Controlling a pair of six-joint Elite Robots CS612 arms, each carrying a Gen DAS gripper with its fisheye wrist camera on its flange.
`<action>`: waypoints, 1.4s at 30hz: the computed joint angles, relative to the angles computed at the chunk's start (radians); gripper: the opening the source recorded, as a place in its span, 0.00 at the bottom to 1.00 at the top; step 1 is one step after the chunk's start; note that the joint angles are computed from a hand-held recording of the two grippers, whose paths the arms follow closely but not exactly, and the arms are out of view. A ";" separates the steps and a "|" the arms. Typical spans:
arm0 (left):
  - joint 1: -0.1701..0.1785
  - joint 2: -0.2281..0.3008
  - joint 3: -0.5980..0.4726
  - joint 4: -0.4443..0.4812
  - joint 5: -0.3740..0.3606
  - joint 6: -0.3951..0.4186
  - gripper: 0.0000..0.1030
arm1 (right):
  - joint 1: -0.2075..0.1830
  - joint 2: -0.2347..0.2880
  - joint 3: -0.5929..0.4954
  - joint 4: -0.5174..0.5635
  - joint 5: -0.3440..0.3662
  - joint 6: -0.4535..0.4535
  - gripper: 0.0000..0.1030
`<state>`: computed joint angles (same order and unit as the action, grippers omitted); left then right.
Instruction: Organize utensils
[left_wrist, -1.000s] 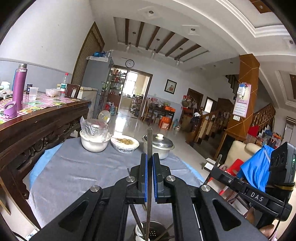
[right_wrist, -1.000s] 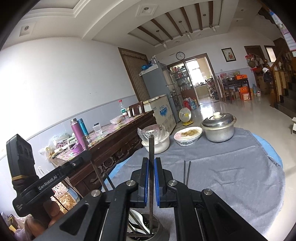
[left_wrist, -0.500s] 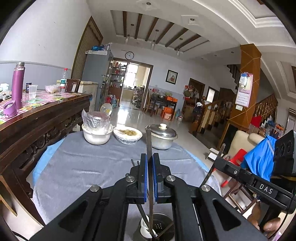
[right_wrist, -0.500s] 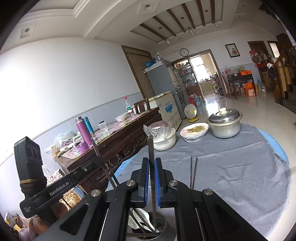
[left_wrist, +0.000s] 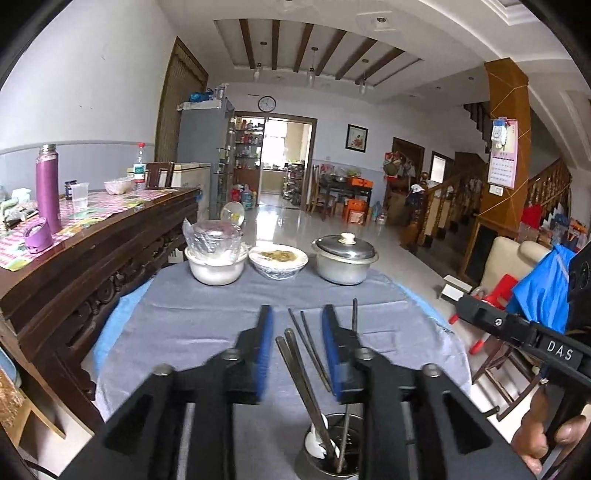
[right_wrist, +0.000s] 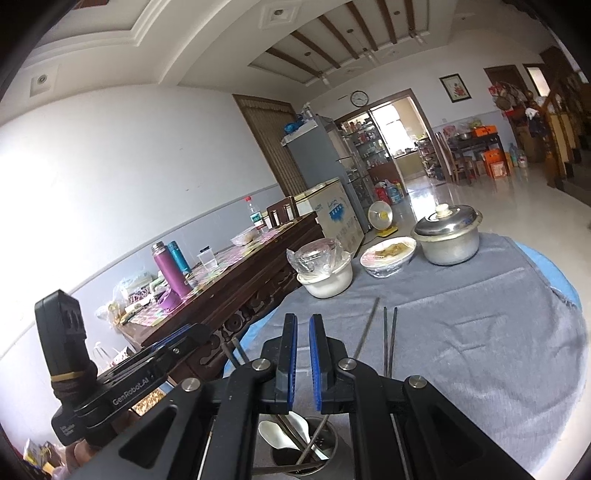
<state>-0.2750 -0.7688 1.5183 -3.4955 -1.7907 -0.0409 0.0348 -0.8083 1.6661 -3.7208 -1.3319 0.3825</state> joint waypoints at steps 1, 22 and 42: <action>0.000 -0.001 0.002 -0.004 0.005 0.002 0.32 | -0.002 0.001 0.001 -0.003 0.001 0.011 0.09; 0.010 -0.008 0.011 0.000 0.044 -0.032 0.67 | -0.015 0.001 0.030 -0.001 -0.057 0.107 0.47; 0.078 0.022 -0.053 0.168 0.046 -0.193 0.78 | -0.045 -0.016 0.051 0.200 -0.107 0.206 0.47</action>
<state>-0.1971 -0.7468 1.4649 -3.3276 -1.7452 -0.2340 -0.0102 -0.8239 1.7173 -3.5207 -1.4388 0.5882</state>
